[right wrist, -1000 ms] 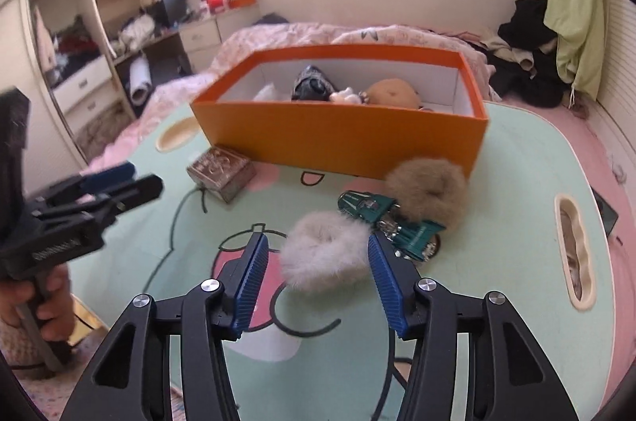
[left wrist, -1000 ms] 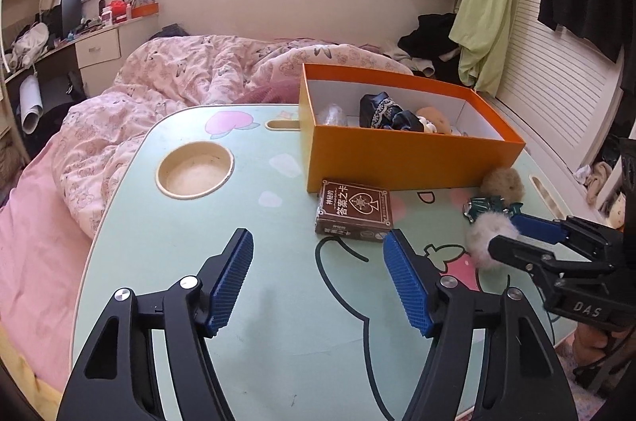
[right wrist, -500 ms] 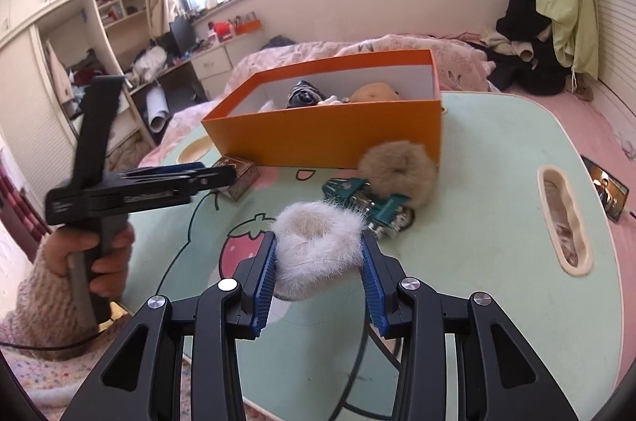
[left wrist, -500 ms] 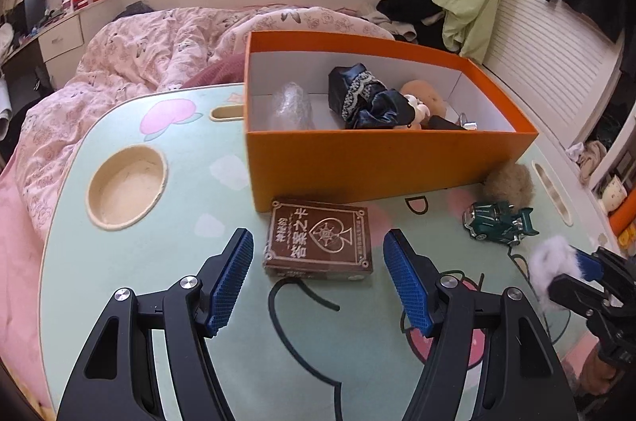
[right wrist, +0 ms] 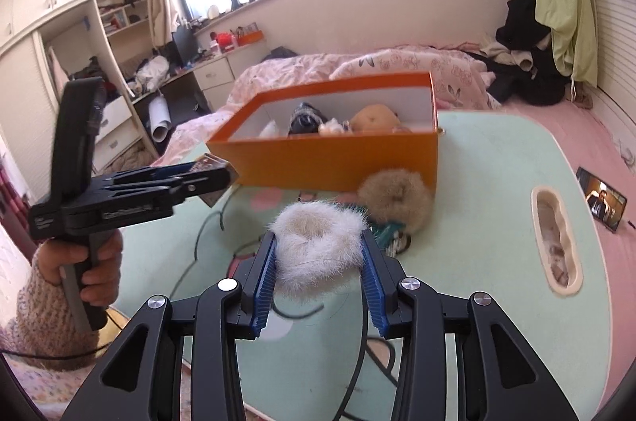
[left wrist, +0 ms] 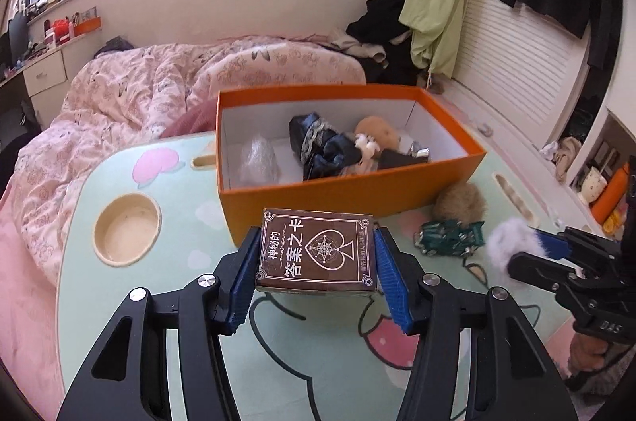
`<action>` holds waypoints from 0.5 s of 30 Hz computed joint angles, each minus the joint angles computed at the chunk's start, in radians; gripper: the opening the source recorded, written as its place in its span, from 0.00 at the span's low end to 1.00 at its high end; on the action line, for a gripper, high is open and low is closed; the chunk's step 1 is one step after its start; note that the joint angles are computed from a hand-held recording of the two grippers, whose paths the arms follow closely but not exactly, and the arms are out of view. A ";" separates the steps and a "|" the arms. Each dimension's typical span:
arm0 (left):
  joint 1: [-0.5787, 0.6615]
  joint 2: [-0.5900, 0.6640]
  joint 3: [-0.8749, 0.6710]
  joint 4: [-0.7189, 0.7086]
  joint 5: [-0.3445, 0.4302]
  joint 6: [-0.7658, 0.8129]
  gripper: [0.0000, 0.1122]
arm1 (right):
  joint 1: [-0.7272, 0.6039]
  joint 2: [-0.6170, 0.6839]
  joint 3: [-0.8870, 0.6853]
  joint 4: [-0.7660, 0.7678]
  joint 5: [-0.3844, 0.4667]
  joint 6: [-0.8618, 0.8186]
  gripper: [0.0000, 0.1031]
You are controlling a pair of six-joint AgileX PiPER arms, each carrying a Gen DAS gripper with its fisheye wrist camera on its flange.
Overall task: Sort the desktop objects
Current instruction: 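Carry the card pack into the orange box with the left gripper while the right drops the pompom in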
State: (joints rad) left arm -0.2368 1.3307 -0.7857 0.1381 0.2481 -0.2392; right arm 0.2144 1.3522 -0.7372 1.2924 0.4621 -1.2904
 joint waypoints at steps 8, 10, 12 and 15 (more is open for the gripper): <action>0.035 0.184 -0.384 -0.036 0.148 0.064 0.50 | 0.069 0.241 -0.457 -0.443 -0.026 0.527 0.38; 0.046 0.273 -0.490 -0.043 0.190 0.062 0.50 | 0.094 0.330 -0.569 -0.576 -0.059 0.654 0.39; 0.053 0.392 -0.627 -0.032 0.290 0.047 0.54 | 0.104 0.402 -0.643 -0.643 -0.080 0.714 0.44; 0.056 0.480 -0.720 0.019 0.390 -0.032 0.54 | 0.101 0.426 -0.668 -0.651 -0.074 0.724 0.49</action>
State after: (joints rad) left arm -0.1809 1.8107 -1.5056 0.1573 0.6383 -0.2707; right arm 0.3149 1.7778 -1.4048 0.6411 0.3879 -0.5663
